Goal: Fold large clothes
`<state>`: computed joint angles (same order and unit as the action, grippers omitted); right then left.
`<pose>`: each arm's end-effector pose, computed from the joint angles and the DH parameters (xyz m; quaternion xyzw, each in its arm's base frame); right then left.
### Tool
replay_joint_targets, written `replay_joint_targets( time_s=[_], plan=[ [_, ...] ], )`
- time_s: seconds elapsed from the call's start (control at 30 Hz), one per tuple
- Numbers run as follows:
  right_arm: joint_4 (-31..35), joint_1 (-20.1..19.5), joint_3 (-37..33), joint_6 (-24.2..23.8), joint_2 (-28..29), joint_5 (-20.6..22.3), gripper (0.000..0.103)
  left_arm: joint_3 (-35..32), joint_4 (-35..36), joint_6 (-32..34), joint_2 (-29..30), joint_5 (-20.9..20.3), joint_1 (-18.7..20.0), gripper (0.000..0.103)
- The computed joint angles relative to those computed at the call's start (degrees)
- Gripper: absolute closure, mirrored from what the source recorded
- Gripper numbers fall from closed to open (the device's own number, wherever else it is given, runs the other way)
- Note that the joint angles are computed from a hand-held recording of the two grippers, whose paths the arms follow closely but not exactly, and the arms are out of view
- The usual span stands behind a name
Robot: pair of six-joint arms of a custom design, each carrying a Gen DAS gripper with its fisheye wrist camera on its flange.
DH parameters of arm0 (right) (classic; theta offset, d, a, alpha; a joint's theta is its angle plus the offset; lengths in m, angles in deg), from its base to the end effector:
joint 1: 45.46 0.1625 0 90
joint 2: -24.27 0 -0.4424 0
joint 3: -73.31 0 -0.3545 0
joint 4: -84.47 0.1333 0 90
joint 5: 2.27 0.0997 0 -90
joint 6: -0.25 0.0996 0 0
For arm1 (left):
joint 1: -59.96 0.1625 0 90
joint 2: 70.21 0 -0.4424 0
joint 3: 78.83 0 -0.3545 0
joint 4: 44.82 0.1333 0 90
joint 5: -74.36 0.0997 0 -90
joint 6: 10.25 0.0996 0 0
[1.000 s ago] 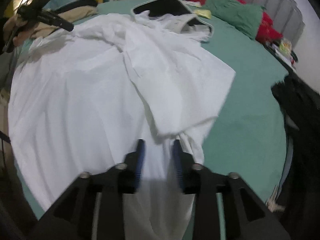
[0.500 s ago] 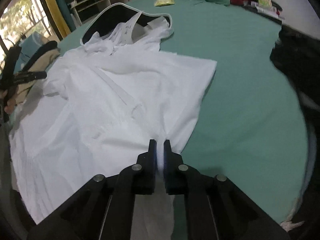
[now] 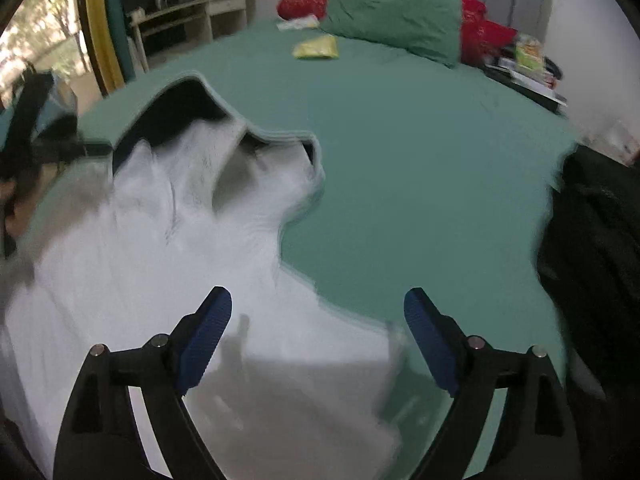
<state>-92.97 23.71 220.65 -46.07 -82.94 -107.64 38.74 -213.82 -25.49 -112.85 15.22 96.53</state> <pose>0.0009 -0.2982 0.3648 0.1479 -0.8972 0.2635 0.3220 -0.3103 -0.4598 0.0417 0.3062 0.9134 -0.1782 0.2003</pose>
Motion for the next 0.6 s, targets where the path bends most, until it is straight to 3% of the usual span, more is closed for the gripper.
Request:
replay_joint_targets(
  time_s=[0.07, 0.17, 0.2, 0.27, 0.33, 0.4, 0.43, 0.47, 0.5, 0.53, 0.57, 0.6],
  plan=[
    [-3.67, 3.29, -3.10, 3.77, 7.22, -1.74, 0.015, -1.28, 0.96, -0.25, 1.08, 0.96, 0.72, 0.068],
    [-3.66, 4.34, -7.66, 8.13, 13.01, 5.62, 0.015, -2.15, 1.92, -0.28, 1.82, 1.71, 1.69, 0.068],
    [-3.85, 5.08, -8.98, 9.32, 15.10, 6.24, 0.013, -2.21, 1.49, 0.32, 2.07, 2.03, 2.00, 0.068],
    [-5.88, 7.23, -10.93, 9.97, 19.97, 3.55, 0.011, -2.02, 0.63, 1.47, 2.47, 2.55, 2.41, 0.068],
    [-8.18, 9.49, -12.42, 10.66, 24.87, -2.38, 0.010, -1.90, 0.59, 2.24, 2.67, 3.10, 2.55, 0.068],
    [-6.32, 9.86, -13.63, 11.37, 27.11, -5.81, 0.012, -1.32, -0.30, 3.78, 2.71, 3.95, 2.66, 0.068],
    [-7.12, 9.84, -13.30, 11.95, 27.74, -7.58, 0.018, -1.05, -0.74, 4.31, 2.84, 4.58, 2.61, 0.068],
    [-7.84, 9.55, -12.97, 12.07, 27.90, -8.42, 0.037, -0.77, -0.88, 4.51, 2.73, 4.95, 2.69, 0.068],
    [-8.01, 8.67, -12.75, 12.69, 27.48, -7.82, 0.043, -0.62, -0.90, 4.61, 2.62, 5.03, 2.85, 0.068],
    [-6.49, 6.72, -12.51, 14.59, 25.74, -4.83, 0.045, -0.52, -0.84, 4.56, 2.51, 4.88, 3.15, 0.068],
    [-4.71, 5.00, -12.40, 15.78, 23.92, -2.21, 0.056, -0.45, -0.62, 4.50, 2.29, 4.70, 3.41, 0.067],
    [-4.67, 4.18, -12.40, 16.51, 23.22, -1.36, 0.076, -0.23, -0.54, 4.60, 2.07, 4.74, 3.37, 0.066]
  ],
)
